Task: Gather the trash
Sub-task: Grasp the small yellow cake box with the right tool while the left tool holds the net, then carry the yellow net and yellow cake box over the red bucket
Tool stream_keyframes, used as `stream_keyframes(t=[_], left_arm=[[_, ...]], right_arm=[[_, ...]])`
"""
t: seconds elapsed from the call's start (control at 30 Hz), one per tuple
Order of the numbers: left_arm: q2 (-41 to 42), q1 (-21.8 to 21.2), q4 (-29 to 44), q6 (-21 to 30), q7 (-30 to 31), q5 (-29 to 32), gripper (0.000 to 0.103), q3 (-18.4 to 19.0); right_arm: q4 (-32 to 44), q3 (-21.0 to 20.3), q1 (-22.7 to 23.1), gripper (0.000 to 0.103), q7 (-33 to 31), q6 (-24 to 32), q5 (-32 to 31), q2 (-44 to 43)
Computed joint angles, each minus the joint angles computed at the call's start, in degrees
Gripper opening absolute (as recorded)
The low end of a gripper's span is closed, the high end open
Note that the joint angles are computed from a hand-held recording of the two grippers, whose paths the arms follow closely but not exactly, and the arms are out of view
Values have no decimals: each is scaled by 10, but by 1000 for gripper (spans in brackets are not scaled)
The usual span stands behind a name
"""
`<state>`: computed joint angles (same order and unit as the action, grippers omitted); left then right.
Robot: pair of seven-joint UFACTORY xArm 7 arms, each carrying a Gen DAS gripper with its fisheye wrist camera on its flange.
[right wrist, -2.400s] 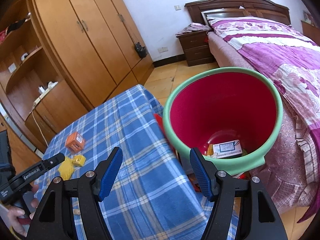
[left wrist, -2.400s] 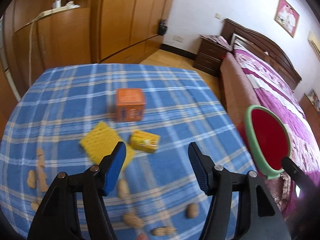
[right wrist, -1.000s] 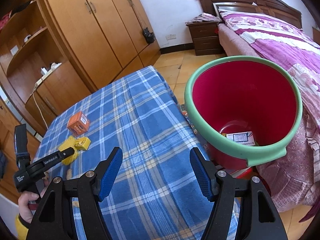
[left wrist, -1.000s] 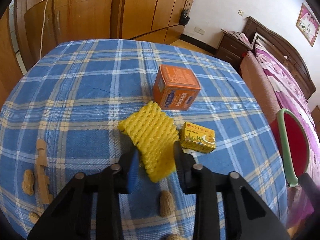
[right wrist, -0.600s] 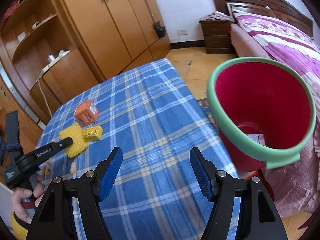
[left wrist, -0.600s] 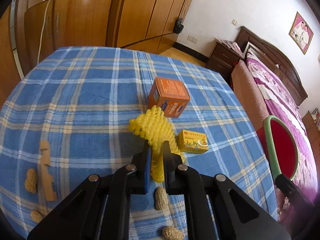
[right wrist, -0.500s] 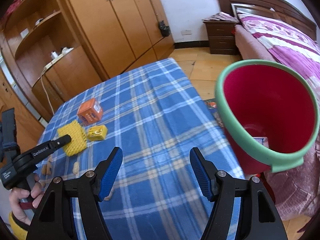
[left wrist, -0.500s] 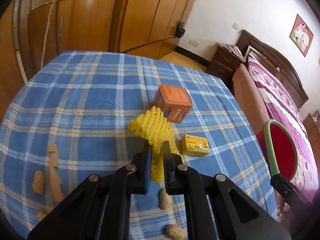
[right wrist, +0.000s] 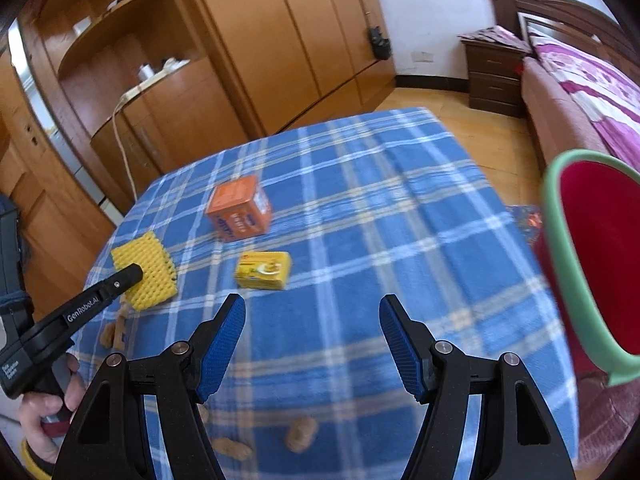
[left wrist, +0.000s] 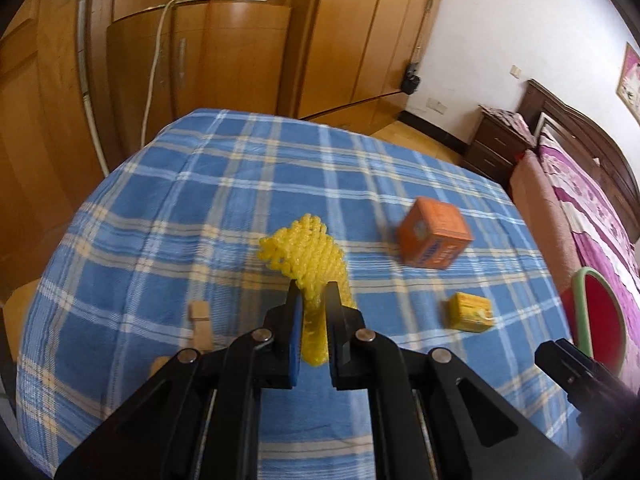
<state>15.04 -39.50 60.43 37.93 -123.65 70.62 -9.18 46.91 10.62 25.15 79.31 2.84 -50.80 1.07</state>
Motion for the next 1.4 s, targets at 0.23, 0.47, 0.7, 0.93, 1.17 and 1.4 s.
stream_keyframes(t=[0.23, 0.47, 0.7, 0.93, 1.17, 1.4], left_arm=[[-3, 9, -17, -16, -22, 9, 9, 3], [1, 15, -21, -30, -21, 2, 9, 6], [4, 15, -19, -37, -22, 1, 9, 9], [5, 13, -18, -33, -18, -1, 9, 9], [2, 8, -14, -25, -12, -5, 9, 5], [-1, -3, 0, -5, 3, -4, 9, -1]], right_arm=[[73, -13, 42, 71, -72, 26, 64, 76], [119, -59, 100, 71, -99, 54, 92, 123], [145, -98, 140, 71, -62, 78, 44, 138], [156, -93, 139, 43, -38, 109, 0, 139], [130, -82, 115, 42, -39, 69, 11, 126], [81, -101, 118, 42, 37, 37, -58, 79]])
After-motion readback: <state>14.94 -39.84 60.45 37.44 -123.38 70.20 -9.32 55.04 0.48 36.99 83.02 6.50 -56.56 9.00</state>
